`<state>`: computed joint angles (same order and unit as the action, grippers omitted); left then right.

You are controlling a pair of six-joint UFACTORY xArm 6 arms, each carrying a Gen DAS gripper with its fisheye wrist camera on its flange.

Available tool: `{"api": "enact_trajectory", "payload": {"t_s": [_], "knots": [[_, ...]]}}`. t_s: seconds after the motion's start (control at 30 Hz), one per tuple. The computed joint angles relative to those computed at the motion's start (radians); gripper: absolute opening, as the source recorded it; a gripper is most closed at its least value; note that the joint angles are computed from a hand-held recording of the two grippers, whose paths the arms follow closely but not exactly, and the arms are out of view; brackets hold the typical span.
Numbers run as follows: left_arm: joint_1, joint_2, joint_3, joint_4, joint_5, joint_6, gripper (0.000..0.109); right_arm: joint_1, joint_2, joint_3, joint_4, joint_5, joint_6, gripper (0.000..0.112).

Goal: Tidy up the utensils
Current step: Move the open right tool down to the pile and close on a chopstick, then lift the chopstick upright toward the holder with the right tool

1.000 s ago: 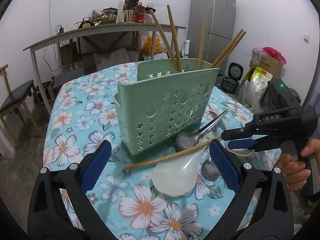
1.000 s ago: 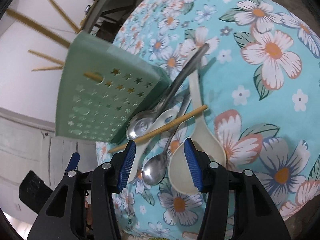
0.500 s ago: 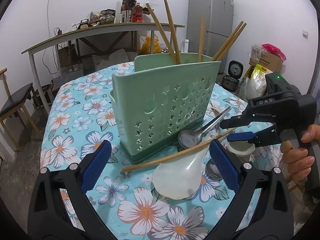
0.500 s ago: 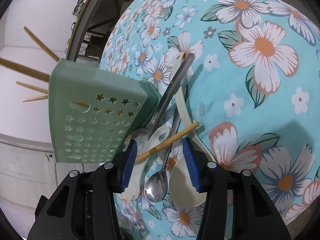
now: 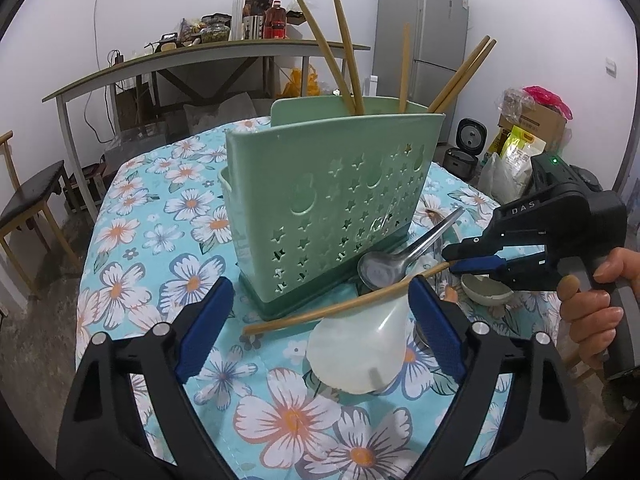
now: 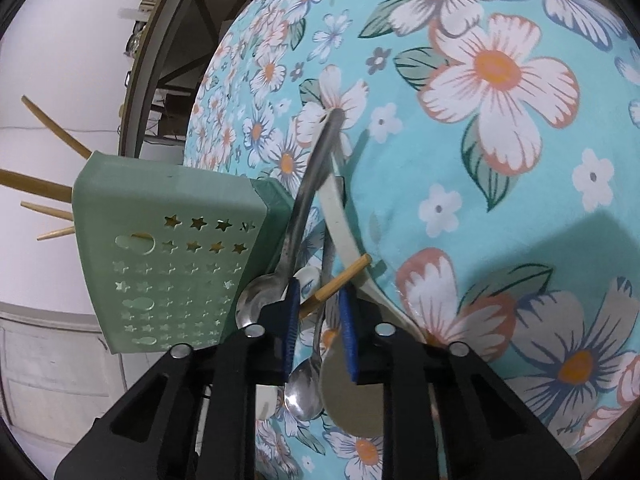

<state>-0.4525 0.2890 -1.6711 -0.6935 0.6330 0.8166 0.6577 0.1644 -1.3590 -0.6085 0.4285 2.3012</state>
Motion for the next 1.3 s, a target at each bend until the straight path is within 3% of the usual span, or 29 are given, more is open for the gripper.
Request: {"api": "enact_trajectory", "payload": {"t_s": [0.8,1.13,1.3], "knots": [[-0.001,-0.005,0.008,0.02,0.0,-0.017,0.08,-0.001,-0.029,-0.033,-0.302,-0.031,0.16,0.009],[0.002,0.002,-0.005,0.034,0.0,-0.043,0.08,0.011,-0.016,-0.101,-0.327,0.005,0.08,0.007],[0.003,0.001,-0.006,0.037,-0.001,-0.051,0.081,0.034,-0.02,-0.148,-0.308,0.068,-0.021,0.007]]}}
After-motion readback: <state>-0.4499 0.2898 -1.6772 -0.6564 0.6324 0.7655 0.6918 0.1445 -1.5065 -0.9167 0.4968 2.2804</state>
